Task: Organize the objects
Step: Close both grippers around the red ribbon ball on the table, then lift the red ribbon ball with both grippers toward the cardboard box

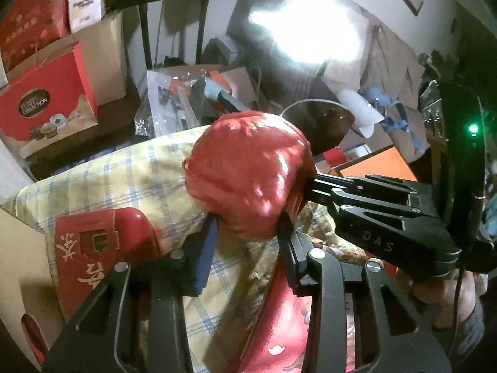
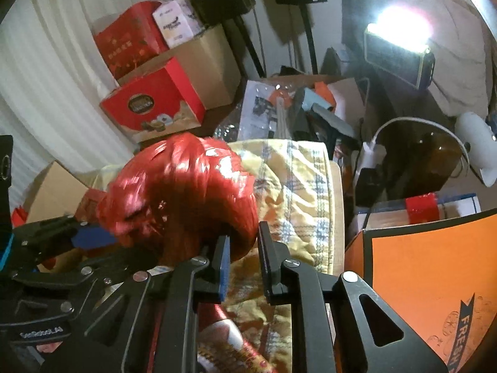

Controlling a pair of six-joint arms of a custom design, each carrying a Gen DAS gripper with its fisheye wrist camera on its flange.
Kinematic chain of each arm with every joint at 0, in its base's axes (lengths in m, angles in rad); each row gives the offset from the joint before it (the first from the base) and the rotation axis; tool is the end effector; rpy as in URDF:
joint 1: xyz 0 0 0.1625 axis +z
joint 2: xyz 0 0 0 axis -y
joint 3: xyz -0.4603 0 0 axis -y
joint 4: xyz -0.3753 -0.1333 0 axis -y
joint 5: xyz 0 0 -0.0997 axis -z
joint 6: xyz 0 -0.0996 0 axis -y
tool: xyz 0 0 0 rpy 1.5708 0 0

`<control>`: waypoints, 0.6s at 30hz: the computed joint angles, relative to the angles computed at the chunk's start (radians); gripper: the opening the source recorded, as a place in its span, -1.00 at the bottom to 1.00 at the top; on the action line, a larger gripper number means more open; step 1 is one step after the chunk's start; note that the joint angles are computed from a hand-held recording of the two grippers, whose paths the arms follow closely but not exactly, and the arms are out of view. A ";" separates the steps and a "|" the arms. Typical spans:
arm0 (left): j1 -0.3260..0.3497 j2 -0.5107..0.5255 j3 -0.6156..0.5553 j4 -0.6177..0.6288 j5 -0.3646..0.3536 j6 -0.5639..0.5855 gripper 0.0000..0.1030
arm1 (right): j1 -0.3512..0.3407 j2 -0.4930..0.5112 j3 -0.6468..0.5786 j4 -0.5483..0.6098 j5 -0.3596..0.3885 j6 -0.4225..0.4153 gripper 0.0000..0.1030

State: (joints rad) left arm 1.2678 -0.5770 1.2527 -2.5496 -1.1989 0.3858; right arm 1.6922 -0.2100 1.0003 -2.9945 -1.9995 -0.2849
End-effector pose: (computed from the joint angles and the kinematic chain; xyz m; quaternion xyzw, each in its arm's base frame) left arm -0.0774 -0.8155 0.1201 0.3017 0.9239 -0.1407 0.1887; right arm 0.1939 -0.8309 -0.0222 0.1225 -0.9228 0.2868 0.2263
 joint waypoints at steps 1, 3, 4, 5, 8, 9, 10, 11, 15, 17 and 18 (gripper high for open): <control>-0.001 -0.004 0.006 -0.007 0.000 0.002 -0.31 | 0.003 -0.001 0.000 0.005 -0.003 0.000 -0.69; -0.006 -0.017 0.029 -0.033 0.004 0.008 -0.31 | 0.009 -0.008 0.006 0.005 -0.005 -0.002 -0.69; -0.009 -0.024 0.040 -0.043 0.004 0.010 -0.31 | 0.013 -0.011 0.011 -0.003 -0.007 -0.007 -0.69; -0.013 -0.034 0.056 -0.057 0.006 0.015 -0.31 | 0.017 -0.014 0.016 -0.009 -0.010 -0.012 -0.69; -0.022 -0.063 0.093 -0.089 -0.001 0.022 -0.31 | 0.034 -0.028 0.042 -0.040 -0.018 -0.026 -0.69; -0.024 -0.072 0.102 -0.096 -0.005 0.023 -0.31 | 0.040 -0.032 0.052 -0.049 -0.020 -0.030 -0.69; -0.026 -0.082 0.112 -0.104 -0.008 0.023 -0.31 | 0.046 -0.037 0.060 -0.059 -0.022 -0.034 -0.69; -0.029 -0.096 0.124 -0.111 -0.015 0.021 -0.31 | 0.056 -0.043 0.071 -0.071 -0.027 -0.042 -0.69; -0.035 -0.142 0.162 -0.128 -0.037 0.019 -0.31 | 0.086 -0.057 0.097 -0.100 -0.045 -0.054 -0.69; -0.037 -0.166 0.180 -0.130 -0.045 0.012 -0.31 | 0.101 -0.061 0.106 -0.107 -0.055 -0.058 -0.69; -0.037 -0.177 0.187 -0.128 -0.048 0.008 -0.31 | 0.108 -0.060 0.106 -0.107 -0.058 -0.061 -0.69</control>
State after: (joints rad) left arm 1.2310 -0.7541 1.4393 -2.6776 -1.2470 0.3935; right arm 1.7999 -0.2705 1.1063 -3.1013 -2.0579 -0.3455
